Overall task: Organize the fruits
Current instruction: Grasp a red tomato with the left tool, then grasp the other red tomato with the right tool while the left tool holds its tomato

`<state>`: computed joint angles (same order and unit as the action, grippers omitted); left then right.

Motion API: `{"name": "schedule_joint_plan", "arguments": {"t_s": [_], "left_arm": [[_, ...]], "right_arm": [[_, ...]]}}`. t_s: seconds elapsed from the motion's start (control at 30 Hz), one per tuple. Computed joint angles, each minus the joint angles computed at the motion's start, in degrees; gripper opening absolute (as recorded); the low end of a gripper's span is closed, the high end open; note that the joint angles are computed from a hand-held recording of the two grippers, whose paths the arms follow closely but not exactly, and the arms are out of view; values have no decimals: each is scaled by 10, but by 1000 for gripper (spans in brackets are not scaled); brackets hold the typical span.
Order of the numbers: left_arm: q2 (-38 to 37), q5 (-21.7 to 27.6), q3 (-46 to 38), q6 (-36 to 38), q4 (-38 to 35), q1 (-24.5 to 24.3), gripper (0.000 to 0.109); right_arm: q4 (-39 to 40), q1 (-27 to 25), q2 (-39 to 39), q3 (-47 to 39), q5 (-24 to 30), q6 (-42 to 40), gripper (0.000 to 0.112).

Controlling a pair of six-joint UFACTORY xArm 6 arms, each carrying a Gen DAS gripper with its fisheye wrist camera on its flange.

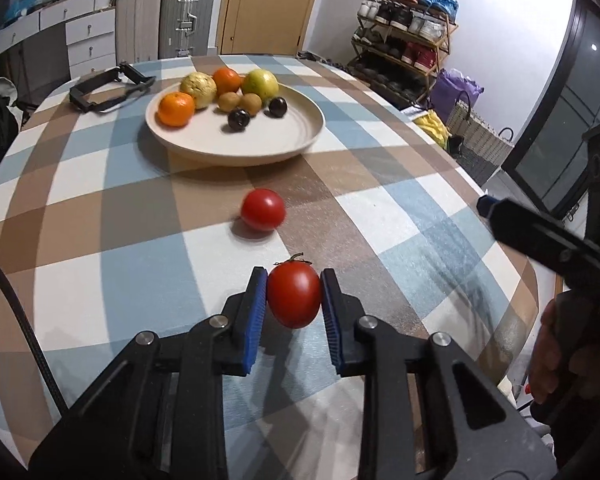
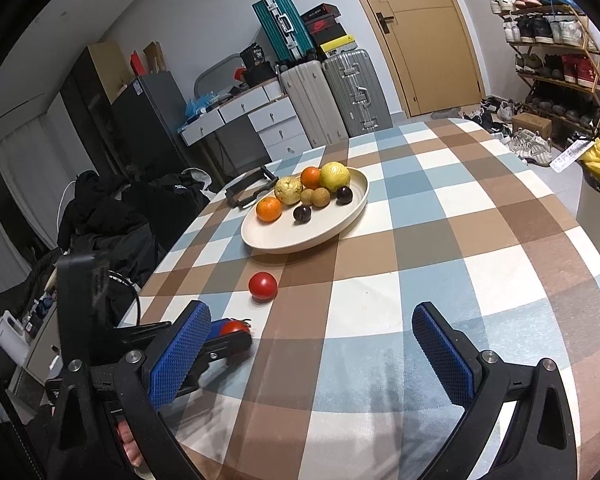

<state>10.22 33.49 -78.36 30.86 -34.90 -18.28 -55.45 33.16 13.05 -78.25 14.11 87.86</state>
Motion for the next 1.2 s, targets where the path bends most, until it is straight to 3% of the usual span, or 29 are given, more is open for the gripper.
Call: {"name": "schedule_joint_plan", "arguments": {"t_s": [0.3,0.47,0.7,0.87,1.1,1.2], "left_arm": [[-15,-1,6,35,-53,37,24],[-16,12,4,55,-95,69,24],[-11,27,-2,70,-132,106,24],[-2,37,-9,74,-145,122,24],[9,45,-20,74,-150,128,24],[12,45,-24,68,-145,127,24]], "right_arm": [[114,10,49,-55,22,-129,103],[222,19,107,-122,45,-251,103],[357,30,228,-285,102,-408,102],[376,34,312,-417,165,-441,101],[406,38,417,-595,273,-482,73],[424,36,420,-598,266,-498,50]]}}
